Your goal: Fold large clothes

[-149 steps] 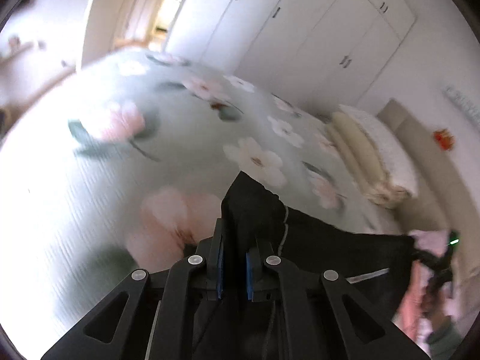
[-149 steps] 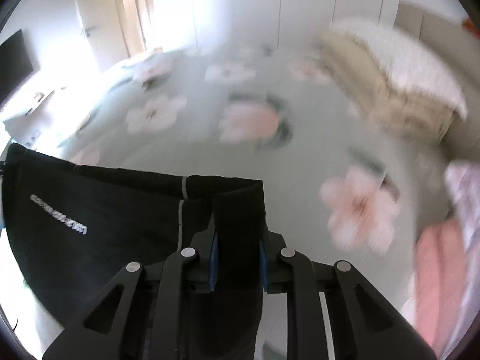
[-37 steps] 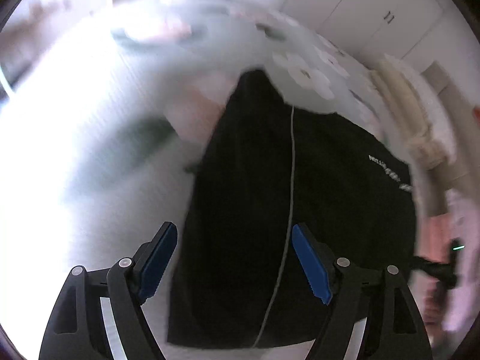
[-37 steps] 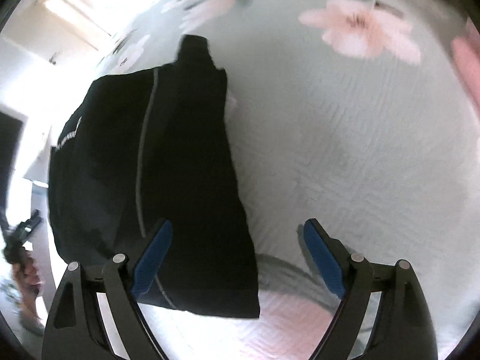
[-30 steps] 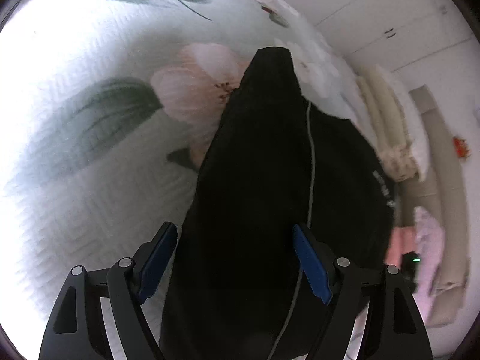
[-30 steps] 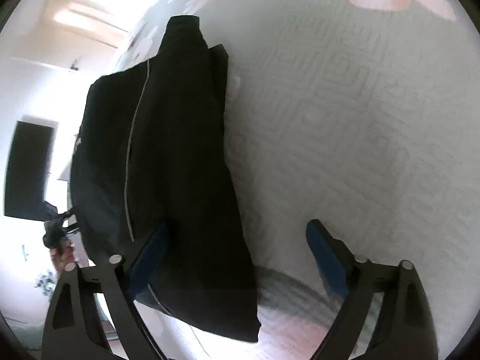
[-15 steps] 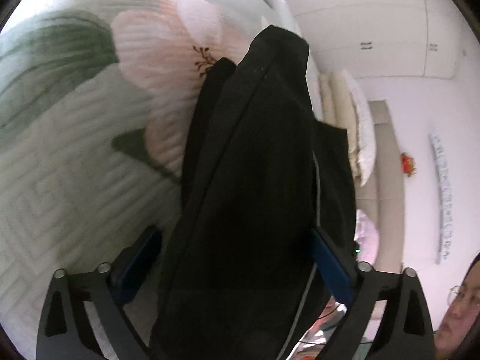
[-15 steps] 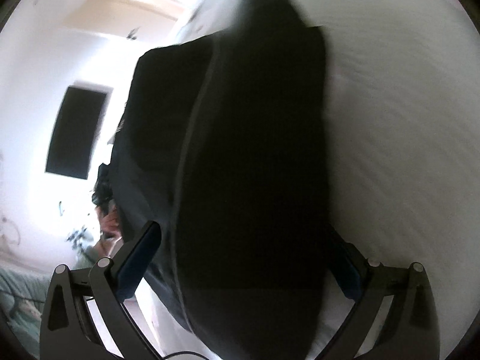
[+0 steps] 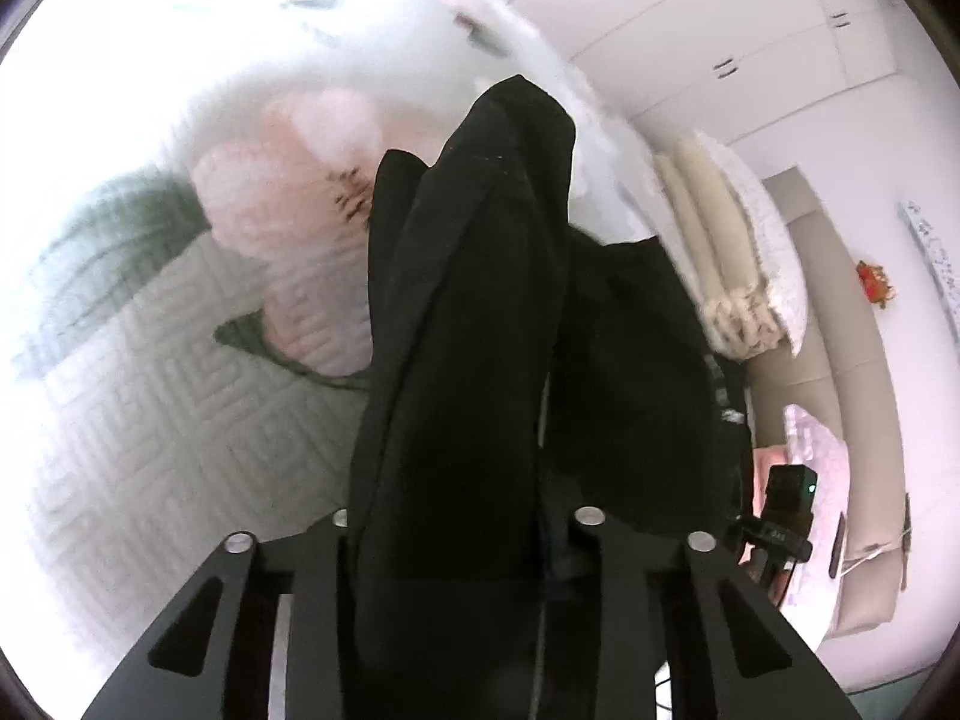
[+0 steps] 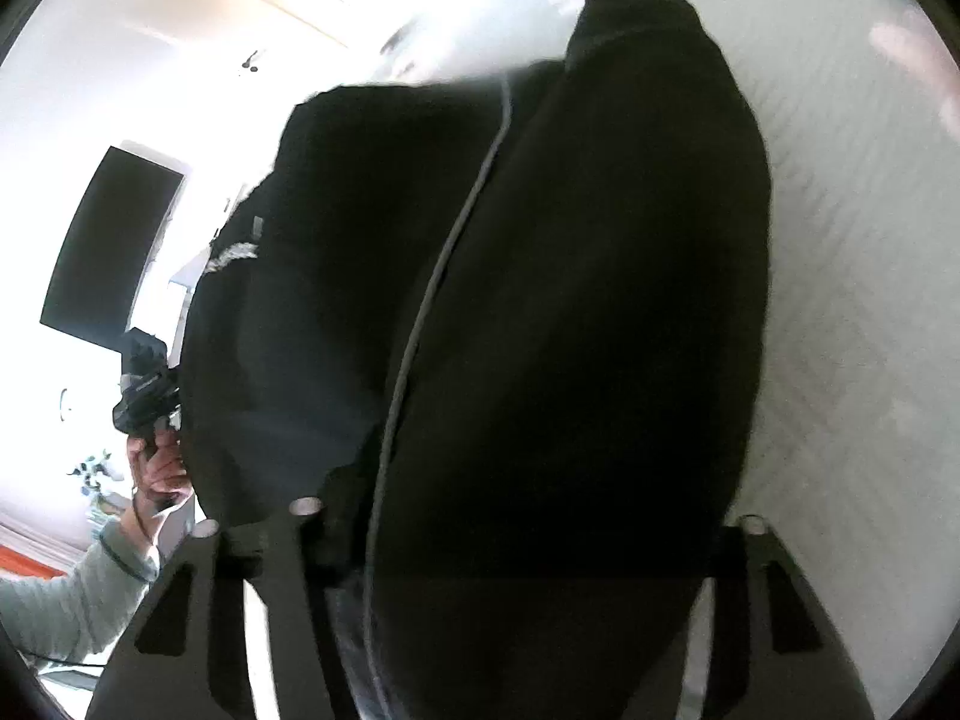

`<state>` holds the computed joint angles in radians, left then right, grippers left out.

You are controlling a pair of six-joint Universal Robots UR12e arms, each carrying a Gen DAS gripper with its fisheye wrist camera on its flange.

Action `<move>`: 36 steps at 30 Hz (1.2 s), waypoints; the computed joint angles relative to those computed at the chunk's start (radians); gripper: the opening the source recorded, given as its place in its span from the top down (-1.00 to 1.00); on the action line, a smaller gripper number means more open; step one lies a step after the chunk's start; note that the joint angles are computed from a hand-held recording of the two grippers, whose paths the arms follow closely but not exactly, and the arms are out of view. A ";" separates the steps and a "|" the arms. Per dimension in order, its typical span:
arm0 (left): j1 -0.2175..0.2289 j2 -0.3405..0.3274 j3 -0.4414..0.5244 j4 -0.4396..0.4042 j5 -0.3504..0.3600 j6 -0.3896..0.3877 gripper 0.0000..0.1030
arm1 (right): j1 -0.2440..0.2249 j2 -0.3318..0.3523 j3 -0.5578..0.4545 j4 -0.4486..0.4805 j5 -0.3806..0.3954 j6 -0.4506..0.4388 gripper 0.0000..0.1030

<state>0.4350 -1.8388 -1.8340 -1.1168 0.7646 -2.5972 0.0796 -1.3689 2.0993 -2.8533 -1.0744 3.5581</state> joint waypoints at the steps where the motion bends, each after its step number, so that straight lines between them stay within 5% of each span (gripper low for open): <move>1: 0.007 0.027 -0.016 0.002 -0.017 0.013 0.44 | 0.014 -0.010 -0.006 0.004 -0.026 -0.006 0.04; 7: 0.052 0.146 -0.042 -0.060 -0.050 0.103 0.53 | 0.090 -0.054 -0.036 0.025 -0.096 -0.032 0.10; 14: 0.208 0.233 -0.032 -0.173 -0.086 0.219 0.60 | 0.215 -0.064 -0.105 0.032 -0.133 -0.020 0.10; 18: 0.297 0.230 0.009 -0.229 -0.095 0.279 0.62 | 0.279 -0.036 -0.169 0.038 -0.154 0.011 0.10; 24: 0.405 0.148 0.126 -0.314 -0.074 0.354 0.65 | 0.324 0.048 -0.271 0.053 -0.164 0.054 0.10; 26: 0.429 0.107 0.177 -0.346 -0.055 0.388 0.66 | 0.316 0.030 -0.228 0.028 -0.138 0.047 0.10; 31: 0.452 0.001 0.266 -0.369 0.005 0.418 0.68 | 0.379 0.121 -0.305 0.057 -0.188 0.131 0.10; 34: 0.465 -0.080 0.319 -0.439 -0.017 0.436 0.77 | 0.404 0.176 -0.345 0.094 -0.224 0.173 0.10; 36: 0.465 -0.118 0.324 -0.400 0.013 0.419 0.74 | 0.410 0.194 -0.346 0.105 -0.255 0.210 0.07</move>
<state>0.9003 -1.9570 -1.5096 -1.5170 0.7778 -2.1783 0.4895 -1.1748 1.7528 -2.7485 -1.3298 3.7680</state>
